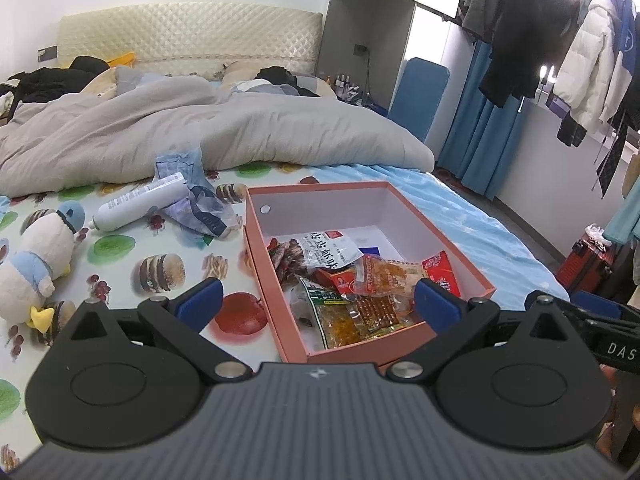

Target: Organize snacks

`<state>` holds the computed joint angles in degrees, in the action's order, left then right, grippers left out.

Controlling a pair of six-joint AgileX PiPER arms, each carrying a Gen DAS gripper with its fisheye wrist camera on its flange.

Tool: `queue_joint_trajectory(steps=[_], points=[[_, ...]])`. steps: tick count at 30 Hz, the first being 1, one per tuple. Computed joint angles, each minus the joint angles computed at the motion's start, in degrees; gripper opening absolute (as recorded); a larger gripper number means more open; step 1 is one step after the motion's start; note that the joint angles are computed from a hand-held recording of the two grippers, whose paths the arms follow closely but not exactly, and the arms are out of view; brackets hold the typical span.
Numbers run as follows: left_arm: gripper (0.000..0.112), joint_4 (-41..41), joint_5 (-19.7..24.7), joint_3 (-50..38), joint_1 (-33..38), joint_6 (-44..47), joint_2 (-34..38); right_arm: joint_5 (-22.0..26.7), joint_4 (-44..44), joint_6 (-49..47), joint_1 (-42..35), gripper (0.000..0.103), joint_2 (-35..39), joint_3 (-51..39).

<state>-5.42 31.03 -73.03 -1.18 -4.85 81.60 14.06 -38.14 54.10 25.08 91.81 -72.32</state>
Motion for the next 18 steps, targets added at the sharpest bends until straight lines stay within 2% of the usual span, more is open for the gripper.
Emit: queue_joint_trajectory(steps=[4,18], points=[[0.103,2.07,0.61,-0.63,-0.57,-1.73,0.19,0.22,-2.29,2.08,0.25,0.103,-0.19,0.08],[0.103,2.83,1.17,-0.73,-0.86,-2.07,-0.21,0.08,-1.11,0.86,0.29,0.103,-0.26,0.01]])
